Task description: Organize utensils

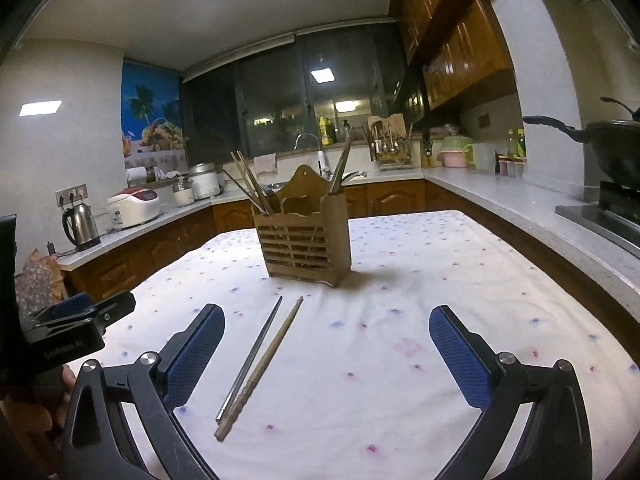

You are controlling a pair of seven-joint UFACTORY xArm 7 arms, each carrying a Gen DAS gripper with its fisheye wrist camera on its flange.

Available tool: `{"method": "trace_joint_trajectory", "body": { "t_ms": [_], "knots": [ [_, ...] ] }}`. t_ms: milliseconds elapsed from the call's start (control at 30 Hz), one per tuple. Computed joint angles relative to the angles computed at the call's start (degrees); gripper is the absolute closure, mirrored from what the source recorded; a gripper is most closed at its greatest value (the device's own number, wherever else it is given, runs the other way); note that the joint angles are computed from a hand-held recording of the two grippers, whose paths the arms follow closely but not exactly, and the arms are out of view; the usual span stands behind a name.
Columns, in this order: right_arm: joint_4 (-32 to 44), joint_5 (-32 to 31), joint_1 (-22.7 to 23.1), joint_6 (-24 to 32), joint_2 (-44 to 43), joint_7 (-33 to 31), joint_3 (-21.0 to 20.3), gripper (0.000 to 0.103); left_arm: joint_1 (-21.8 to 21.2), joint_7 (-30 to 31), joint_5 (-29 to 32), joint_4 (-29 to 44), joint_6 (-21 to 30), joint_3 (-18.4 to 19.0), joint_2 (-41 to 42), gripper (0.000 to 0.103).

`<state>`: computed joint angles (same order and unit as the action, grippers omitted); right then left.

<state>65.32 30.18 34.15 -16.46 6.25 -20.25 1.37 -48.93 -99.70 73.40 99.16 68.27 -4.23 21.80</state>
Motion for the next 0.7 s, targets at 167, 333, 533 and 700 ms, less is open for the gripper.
{"method": "trace_joint_trajectory", "body": {
  "t_ms": [167,333,533,700],
  "knots": [
    [-2.0,-5.4,-4.4,-2.0,-0.4,5.3,3.4,0.000,-0.5,-0.8,1.3,-0.4,0.9,0.0,0.2,0.000],
    [-3.5,-8.0,-6.3,-4.0,-0.7,7.4,4.9,0.000,-1.0,0.3,1.3,0.3,1.7,0.0,0.8,0.000],
    [-4.3,-10.8,-7.8,-5.1,-0.8,9.1,6.0,0.000,-1.2,1.0,1.1,0.5,1.9,0.3,1.1,0.000],
    [-4.3,-10.9,-7.8,-5.2,-0.7,9.0,6.0,0.000,-1.3,0.7,1.1,0.3,2.0,0.3,1.0,0.000]
  ]
}}
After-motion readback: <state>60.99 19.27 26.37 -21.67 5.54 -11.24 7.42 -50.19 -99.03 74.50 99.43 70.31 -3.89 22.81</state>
